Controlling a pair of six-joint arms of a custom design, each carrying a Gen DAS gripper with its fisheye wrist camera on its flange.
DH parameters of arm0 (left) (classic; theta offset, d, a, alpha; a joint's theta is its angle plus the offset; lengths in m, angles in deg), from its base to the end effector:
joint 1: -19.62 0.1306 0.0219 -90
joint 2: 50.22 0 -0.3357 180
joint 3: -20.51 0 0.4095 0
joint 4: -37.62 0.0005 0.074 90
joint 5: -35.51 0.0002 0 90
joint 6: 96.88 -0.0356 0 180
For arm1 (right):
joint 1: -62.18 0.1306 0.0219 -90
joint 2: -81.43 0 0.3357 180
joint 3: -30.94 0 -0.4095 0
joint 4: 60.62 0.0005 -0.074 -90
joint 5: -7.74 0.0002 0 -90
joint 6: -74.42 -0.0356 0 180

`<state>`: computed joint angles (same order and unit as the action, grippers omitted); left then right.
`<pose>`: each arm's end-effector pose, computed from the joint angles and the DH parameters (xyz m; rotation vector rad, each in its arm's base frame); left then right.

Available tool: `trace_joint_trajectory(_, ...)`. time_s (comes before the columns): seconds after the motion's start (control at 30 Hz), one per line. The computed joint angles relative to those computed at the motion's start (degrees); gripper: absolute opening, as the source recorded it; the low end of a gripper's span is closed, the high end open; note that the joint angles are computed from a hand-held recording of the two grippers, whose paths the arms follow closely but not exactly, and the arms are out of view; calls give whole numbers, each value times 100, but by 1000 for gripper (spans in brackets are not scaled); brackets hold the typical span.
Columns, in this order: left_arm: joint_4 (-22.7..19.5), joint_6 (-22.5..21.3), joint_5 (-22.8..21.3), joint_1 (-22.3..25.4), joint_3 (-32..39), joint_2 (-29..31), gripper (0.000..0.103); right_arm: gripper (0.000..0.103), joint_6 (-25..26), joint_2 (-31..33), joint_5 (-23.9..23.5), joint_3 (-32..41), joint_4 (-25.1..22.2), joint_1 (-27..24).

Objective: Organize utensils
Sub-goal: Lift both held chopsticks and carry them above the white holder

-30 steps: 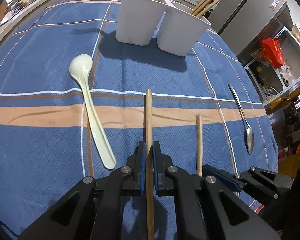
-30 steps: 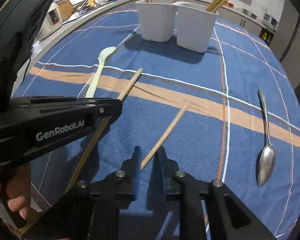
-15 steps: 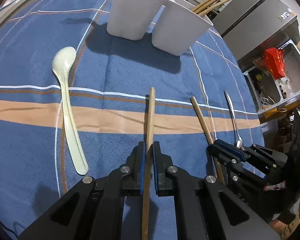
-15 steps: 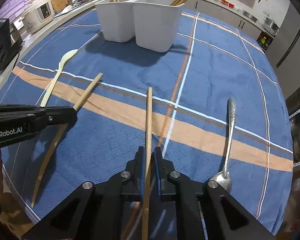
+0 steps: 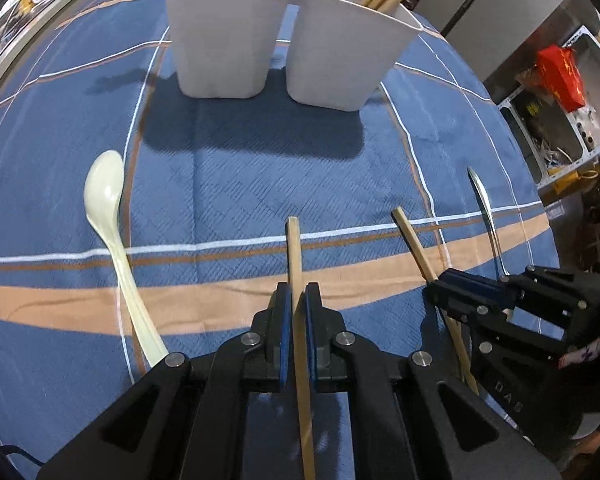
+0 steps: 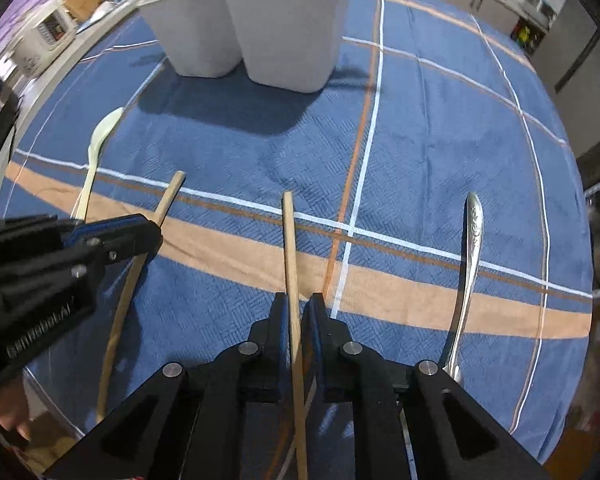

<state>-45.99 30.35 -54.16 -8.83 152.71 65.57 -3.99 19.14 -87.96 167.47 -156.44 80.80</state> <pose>0.5299 -0.2879 0.4474 -0.2122 2.7855 -0.3122 0.5582 0.1913 0.4532 -0.7761 2.8117 0.1653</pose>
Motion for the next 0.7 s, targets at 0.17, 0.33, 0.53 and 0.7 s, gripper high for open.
trace_joint_trajectory(0.17,530,-21,-42,-10,-503,-306,6,7,-114,-5,121,-41,242,74)
trace_joint_trajectory(0.33,1209,277,-374,-109,-1265,-958,6,6,-401,-852,-350,-1311,1421,42)
trace_joint_trajectory(0.53,1265,245,-843,-240,-1363,-1369,6,6,-1087,-1648,-870,-2113,2247,-151)
trace_joint_trajectory(0.7,1080,220,-1174,-364,-1185,-1414,6,6,-1325,-2064,-1052,-2439,2687,-226)
